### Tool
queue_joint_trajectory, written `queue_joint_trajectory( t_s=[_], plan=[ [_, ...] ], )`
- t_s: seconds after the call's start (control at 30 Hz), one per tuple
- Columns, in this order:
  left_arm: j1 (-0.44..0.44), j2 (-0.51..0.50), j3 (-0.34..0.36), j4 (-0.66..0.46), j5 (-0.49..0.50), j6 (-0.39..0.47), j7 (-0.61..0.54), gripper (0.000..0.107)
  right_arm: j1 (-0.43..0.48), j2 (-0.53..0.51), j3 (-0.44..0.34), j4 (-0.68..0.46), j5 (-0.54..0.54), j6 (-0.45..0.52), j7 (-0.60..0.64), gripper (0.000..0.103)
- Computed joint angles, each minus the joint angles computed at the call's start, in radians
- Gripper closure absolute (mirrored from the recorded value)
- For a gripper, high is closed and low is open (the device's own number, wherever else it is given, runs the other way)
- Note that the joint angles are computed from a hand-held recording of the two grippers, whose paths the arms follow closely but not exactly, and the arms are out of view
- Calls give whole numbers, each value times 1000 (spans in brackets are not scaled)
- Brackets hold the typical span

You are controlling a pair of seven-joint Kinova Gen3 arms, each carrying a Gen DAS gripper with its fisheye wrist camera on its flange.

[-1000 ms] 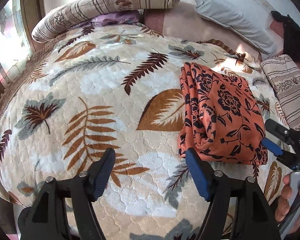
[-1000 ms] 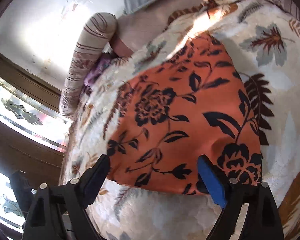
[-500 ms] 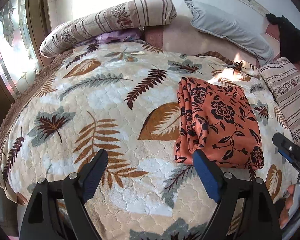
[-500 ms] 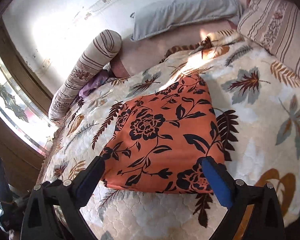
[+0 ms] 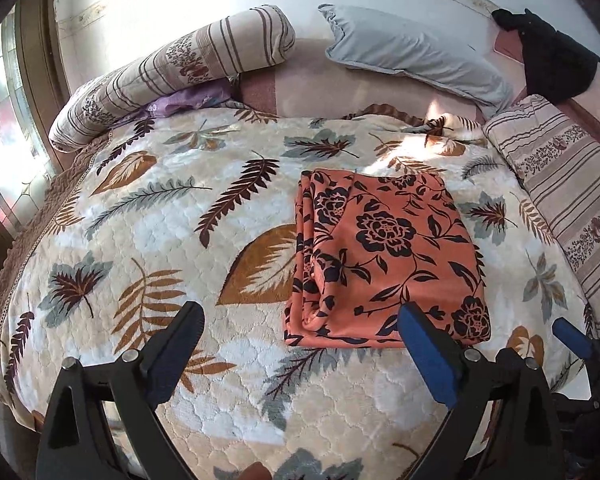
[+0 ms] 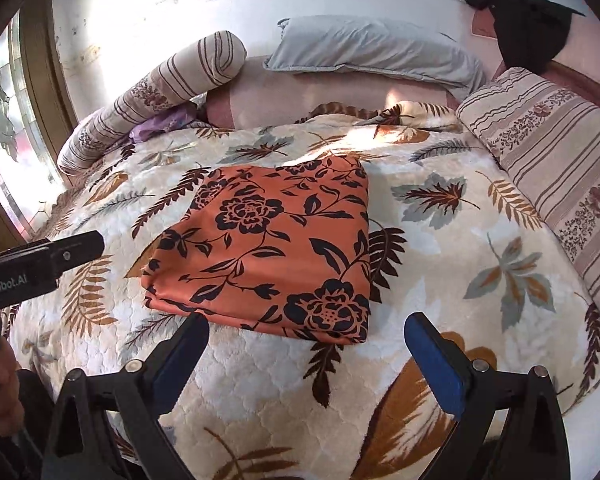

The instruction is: Fold small clothes

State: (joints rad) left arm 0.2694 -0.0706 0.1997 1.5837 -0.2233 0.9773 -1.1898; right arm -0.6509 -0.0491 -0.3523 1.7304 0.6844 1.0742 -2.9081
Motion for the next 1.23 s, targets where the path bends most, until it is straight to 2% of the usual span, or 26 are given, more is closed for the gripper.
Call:
queue_joint_trajectory(
  t_s=[0.13,0.27,0.63,0.87,1.23],
  plan=[
    [16,-14,32,22,-96,-29,64,10,9,8,15,-26,-14,11,40,4],
    [13,-7,21,8,-68,-18,61,10,14,10,21,-38,-24,15,51,4],
    [21,6,19,4,-77,-17,95,10,6,53,45,-112,-47,79,65,3],
    [25,23,10,-5,-67,-15,86,10,1,67,64,-135,-60,81,82,4],
    [36,31,12,5,-97,-69,90,10,-1,88,86,-151,-66,73,100,3]
  ],
)
